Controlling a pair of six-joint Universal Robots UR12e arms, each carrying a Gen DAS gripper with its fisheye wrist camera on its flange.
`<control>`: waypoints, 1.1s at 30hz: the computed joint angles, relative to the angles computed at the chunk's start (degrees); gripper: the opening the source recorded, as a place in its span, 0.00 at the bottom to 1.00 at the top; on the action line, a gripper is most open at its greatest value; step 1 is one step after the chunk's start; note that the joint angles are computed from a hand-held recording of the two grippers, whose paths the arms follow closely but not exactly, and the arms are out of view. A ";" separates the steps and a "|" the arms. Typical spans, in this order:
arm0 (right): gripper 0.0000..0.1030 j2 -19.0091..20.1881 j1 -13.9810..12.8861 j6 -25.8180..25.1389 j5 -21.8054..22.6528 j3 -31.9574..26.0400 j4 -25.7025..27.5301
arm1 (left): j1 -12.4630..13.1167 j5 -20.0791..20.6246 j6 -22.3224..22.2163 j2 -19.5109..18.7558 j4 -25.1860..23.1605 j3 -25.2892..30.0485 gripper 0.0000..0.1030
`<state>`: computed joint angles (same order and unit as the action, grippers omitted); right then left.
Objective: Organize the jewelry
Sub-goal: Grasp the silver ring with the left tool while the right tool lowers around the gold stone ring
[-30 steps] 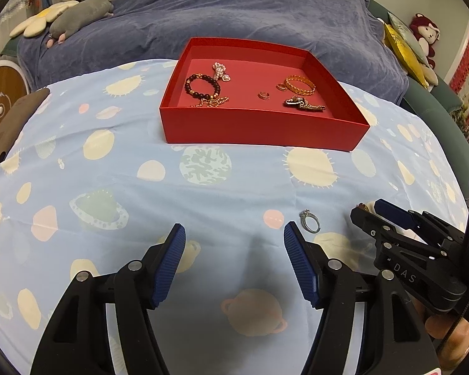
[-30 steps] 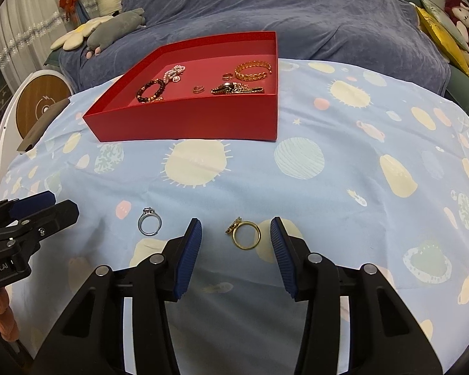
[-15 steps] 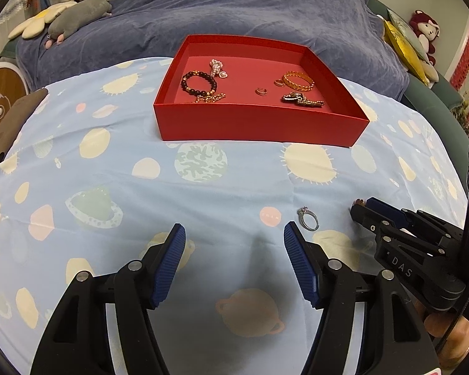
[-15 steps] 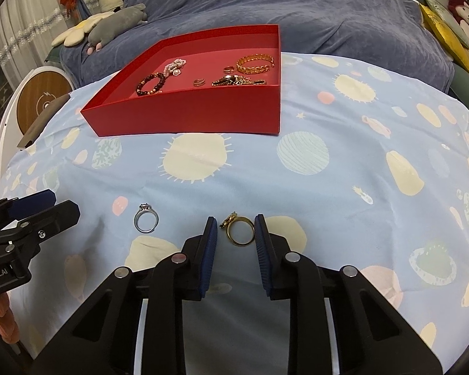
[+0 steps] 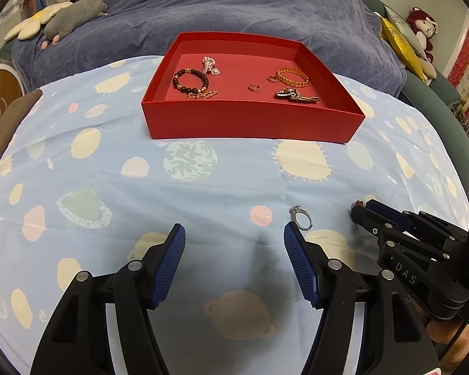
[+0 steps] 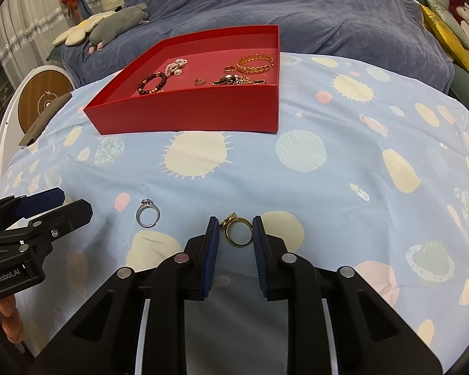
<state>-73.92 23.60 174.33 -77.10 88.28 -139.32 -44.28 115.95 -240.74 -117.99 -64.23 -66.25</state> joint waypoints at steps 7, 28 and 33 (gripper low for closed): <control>0.21 -0.98 -0.53 0.19 1.14 0.76 0.02 | 0.03 -1.20 1.63 -1.47 1.25 1.39 0.61; 0.21 -2.67 -2.08 0.59 2.44 2.56 -0.26 | -0.82 4.16 8.99 -6.66 -2.49 7.37 0.36; 0.21 -2.61 -1.73 0.40 2.50 2.33 -0.09 | -0.74 4.00 9.07 -5.96 -1.33 6.16 0.13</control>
